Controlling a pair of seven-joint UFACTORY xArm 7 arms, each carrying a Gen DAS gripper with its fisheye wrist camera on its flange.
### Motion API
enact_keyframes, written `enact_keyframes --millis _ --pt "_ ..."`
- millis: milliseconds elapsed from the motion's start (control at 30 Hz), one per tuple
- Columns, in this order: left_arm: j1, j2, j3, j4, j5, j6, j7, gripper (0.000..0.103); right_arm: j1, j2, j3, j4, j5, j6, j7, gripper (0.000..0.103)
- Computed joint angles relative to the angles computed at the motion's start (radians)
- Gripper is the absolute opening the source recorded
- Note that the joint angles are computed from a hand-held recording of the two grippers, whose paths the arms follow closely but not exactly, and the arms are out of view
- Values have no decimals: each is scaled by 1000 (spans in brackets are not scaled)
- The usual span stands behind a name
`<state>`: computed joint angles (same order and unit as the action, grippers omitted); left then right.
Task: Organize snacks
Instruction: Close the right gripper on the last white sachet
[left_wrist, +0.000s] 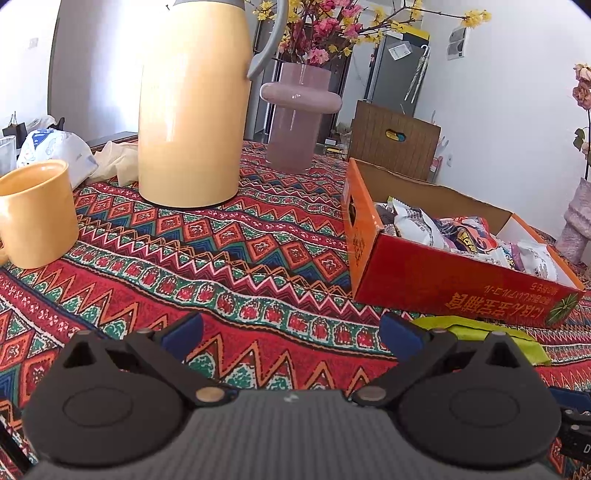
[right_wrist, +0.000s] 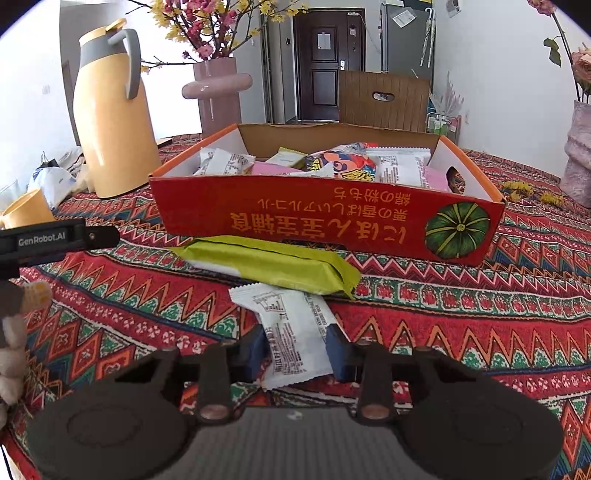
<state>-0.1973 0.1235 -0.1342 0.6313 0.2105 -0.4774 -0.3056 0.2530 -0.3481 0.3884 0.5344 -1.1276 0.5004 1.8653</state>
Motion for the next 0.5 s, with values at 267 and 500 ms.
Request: enact_keyframes --millis 267,500 --pt "-32 -2 8 -5 -86 3 65 103 -17 -79 24 -58 34 12 6 54" --pt "-42 -4 7 -6 -127 10 90 103 -55 25 -9 0 -80 -23 0 67"
